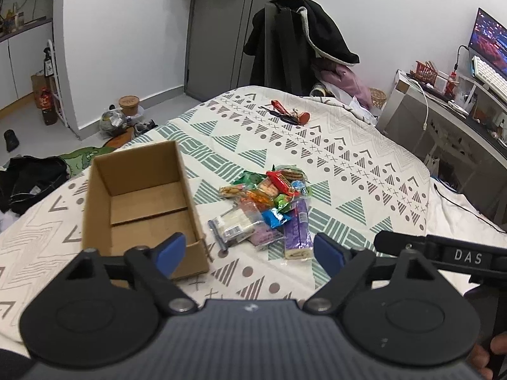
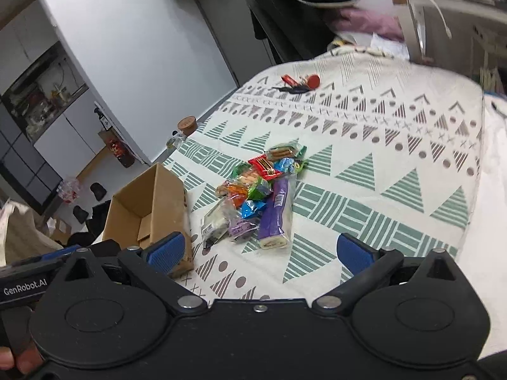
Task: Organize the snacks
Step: 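Reach the left tool to the white bread pack while the right tool reaches the purple bar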
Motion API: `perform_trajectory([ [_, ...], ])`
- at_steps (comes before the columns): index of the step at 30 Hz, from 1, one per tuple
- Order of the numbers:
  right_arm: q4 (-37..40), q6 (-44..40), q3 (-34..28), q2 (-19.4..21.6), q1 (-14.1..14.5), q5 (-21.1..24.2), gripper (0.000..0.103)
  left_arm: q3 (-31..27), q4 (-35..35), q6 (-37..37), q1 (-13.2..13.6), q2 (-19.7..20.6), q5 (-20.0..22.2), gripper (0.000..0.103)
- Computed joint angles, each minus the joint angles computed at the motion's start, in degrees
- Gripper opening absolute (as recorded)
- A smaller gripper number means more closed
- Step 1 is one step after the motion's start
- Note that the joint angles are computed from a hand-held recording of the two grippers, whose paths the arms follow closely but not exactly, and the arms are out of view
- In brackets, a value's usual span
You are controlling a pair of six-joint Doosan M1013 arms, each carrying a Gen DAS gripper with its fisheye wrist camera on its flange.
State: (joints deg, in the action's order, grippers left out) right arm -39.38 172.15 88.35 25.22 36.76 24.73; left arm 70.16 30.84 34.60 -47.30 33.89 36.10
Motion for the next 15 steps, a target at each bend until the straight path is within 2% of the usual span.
perform_trajectory([
  [2,0.51,-0.79,-0.22,0.51,-0.51,-0.61,0.102,-1.48,-1.82,1.58,0.29,1.15,0.32,0.079],
  [5,4.83,-4.76,-0.32,1.10,-1.57,-2.36,0.097,-3.68,-4.14,3.56,0.66,2.92,1.29,0.077],
  [11,16.21,-14.27,-1.30,2.74,-3.59,-4.06,0.090,-8.12,-7.69,5.78,1.27,6.31,3.36,0.075],
  [15,19.22,-17.55,-2.07,3.74,-4.48,-4.60,0.088,-11.17,-8.30,5.81,1.55,8.48,5.04,0.075],
])
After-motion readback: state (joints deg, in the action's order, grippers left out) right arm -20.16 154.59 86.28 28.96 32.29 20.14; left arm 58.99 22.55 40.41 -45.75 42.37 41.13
